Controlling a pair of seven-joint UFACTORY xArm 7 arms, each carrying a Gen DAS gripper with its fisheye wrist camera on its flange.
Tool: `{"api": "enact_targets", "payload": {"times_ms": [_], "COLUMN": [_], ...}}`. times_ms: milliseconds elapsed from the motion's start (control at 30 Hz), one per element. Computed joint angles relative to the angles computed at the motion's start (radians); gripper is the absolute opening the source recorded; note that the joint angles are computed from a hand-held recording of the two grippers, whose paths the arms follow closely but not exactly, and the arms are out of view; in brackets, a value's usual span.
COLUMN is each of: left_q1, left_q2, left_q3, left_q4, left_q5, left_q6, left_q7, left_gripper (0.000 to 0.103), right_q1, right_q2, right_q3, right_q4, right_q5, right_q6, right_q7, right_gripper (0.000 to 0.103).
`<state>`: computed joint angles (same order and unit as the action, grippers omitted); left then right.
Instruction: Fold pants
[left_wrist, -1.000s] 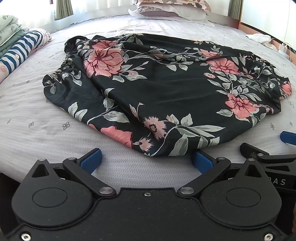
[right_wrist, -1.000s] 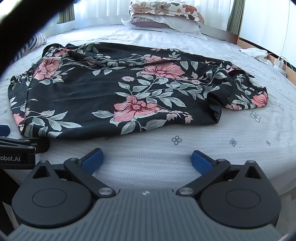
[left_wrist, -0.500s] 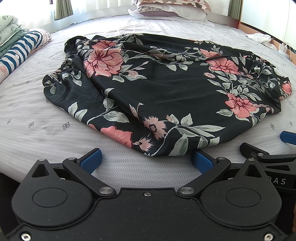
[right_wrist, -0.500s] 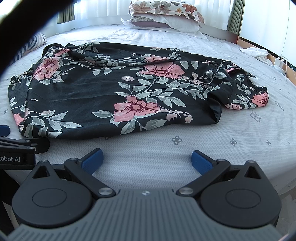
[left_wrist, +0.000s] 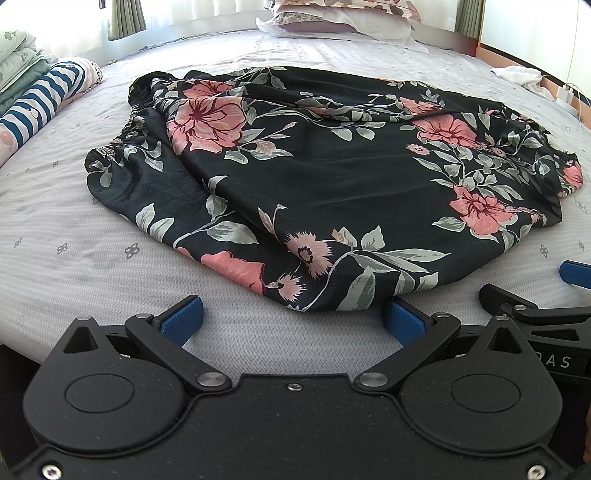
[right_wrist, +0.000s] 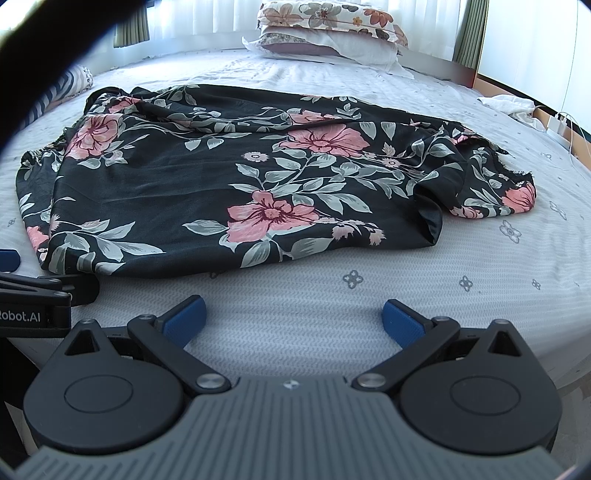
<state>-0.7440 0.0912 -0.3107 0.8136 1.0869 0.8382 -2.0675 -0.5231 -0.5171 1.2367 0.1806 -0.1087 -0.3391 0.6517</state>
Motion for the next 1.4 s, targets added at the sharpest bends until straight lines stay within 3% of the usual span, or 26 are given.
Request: {"api": "enact_targets", "payload": {"times_ms": [1400], "left_q1": [0.0], "left_q2": [0.0], "left_q3": [0.001], "left_q4": [0.0], "left_q5": [-0.001], "left_q6": [0.0], "left_q7": [0.003], "left_gripper": [0.103], "right_q1": [-0.005], "right_q2": [-0.001], "right_q3": [0.005], "right_q4": [-0.002], "right_q5": [0.006], "right_q6": [-0.013], "right_q7": [-0.001], "right_gripper": [0.103]}}
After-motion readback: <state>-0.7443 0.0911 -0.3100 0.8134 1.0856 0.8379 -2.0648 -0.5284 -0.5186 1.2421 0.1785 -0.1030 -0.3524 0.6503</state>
